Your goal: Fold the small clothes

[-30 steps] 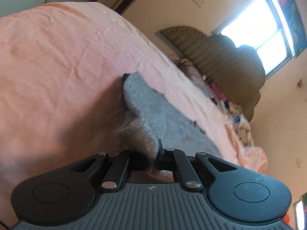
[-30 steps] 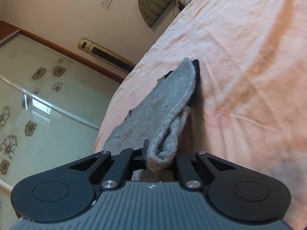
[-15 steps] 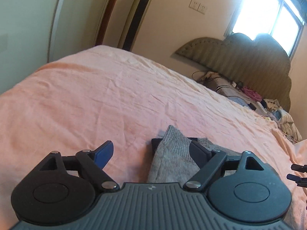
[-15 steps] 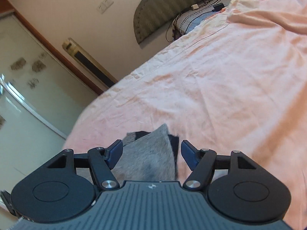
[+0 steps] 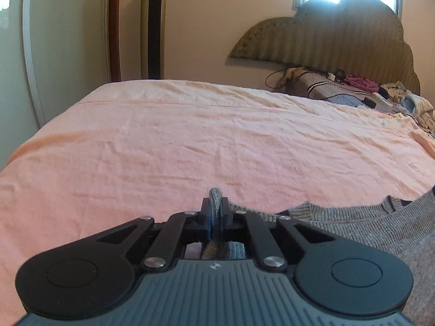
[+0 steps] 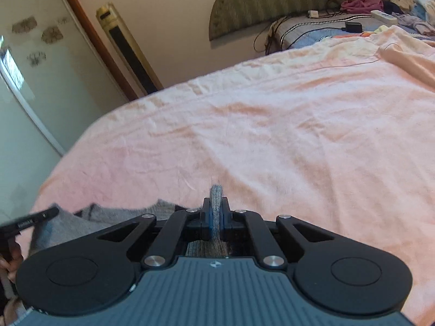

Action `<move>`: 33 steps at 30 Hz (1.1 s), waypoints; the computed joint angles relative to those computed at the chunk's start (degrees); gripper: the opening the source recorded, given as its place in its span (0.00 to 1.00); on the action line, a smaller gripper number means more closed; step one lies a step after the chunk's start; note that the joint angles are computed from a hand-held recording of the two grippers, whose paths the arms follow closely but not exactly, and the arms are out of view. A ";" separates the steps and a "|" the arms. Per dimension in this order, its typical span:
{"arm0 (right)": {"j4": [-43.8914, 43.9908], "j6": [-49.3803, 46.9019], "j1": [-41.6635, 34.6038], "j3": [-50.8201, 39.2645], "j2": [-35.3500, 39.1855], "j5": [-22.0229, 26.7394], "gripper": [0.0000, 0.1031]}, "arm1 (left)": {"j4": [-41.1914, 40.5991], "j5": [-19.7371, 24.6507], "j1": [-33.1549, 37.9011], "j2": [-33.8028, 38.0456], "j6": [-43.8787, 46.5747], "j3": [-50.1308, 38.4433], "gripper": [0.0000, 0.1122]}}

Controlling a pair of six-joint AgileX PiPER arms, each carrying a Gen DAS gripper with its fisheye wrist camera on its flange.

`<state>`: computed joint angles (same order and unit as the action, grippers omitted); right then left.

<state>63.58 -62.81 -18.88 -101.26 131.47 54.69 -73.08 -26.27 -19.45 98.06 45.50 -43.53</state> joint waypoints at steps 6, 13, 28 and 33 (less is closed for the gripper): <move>-1.28 1.65 1.73 1.91 2.69 -6.70 0.11 | -7.57 -3.38 -0.59 6.99 5.62 -4.52 0.05; 11.96 -14.21 1.07 18.84 -10.28 -10.51 0.59 | 2.00 -4.49 -5.00 -4.95 -7.57 3.67 0.18; 6.46 -24.72 14.12 23.34 -9.22 -34.65 0.95 | -20.87 -8.43 -11.71 10.52 19.68 -11.10 0.73; 17.77 -38.48 10.36 37.65 -21.58 -30.51 0.96 | -21.24 -8.38 -18.96 -2.16 11.56 0.95 0.72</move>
<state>81.35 -101.30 -8.51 -63.61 109.89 24.18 -94.31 -34.65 -38.41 95.90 57.06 -42.57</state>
